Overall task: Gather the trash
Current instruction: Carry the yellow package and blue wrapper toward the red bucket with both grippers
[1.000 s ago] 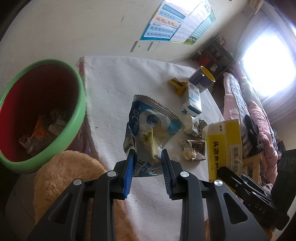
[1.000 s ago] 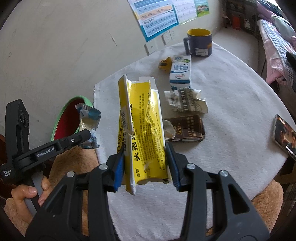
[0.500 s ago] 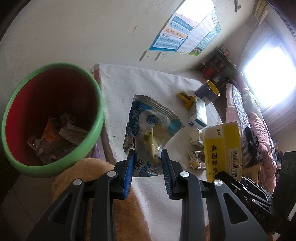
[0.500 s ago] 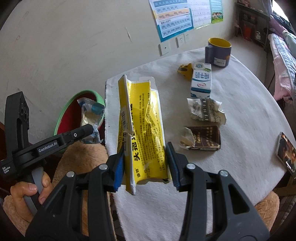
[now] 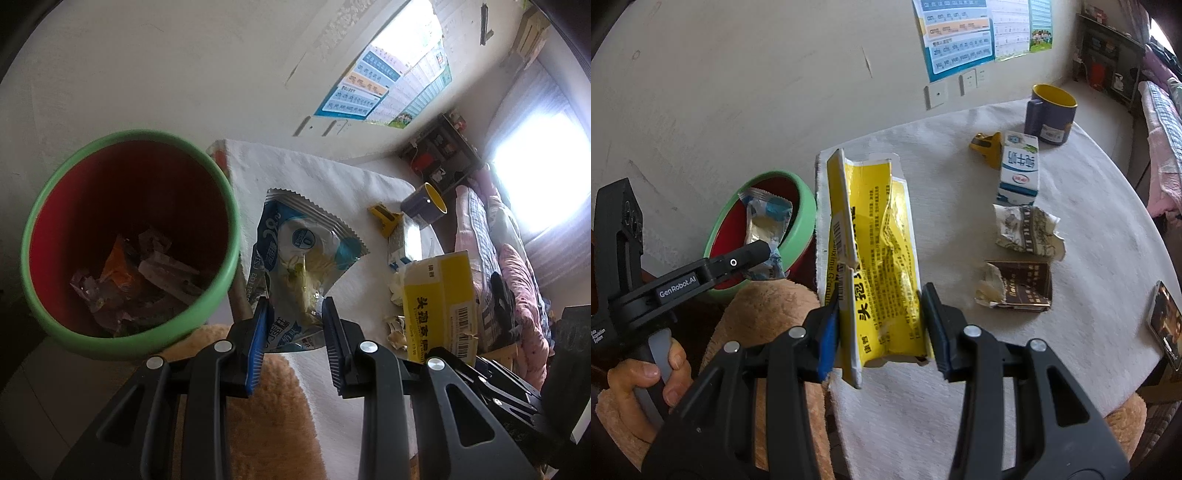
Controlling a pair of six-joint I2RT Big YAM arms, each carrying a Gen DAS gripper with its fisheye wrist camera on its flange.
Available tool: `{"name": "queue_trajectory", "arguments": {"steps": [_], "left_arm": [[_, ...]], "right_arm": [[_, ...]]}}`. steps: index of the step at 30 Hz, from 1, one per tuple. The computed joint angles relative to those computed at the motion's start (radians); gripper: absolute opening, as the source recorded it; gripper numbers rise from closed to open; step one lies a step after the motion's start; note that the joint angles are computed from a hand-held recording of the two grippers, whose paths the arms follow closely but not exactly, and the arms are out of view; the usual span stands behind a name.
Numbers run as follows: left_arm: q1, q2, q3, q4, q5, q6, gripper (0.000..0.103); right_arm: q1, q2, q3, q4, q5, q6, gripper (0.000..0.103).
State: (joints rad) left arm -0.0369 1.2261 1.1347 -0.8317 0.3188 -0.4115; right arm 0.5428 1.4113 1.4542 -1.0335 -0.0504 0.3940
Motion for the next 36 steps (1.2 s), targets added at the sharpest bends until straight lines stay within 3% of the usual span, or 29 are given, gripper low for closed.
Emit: {"name": "queue_trajectory", "arguments": {"steps": [17,23,36], "left_arm": [[0.064,-0.019,-0.022,0.002,-0.005,0.002,0.027],[0.097,-0.025,-0.020,0.004,-0.052,0.007,0.027],[0.230,-0.004,-0.029,-0.016,-0.080,0.020,0.027]], "right_arm": [[0.039,0.052,0.053,0.002,-0.014,-0.005,0.041],[0.055,0.087,0.100,0.006,-0.037,-0.013,0.041],[0.109,0.262,0.292,-0.018,-0.110,-0.011,0.042]]}}
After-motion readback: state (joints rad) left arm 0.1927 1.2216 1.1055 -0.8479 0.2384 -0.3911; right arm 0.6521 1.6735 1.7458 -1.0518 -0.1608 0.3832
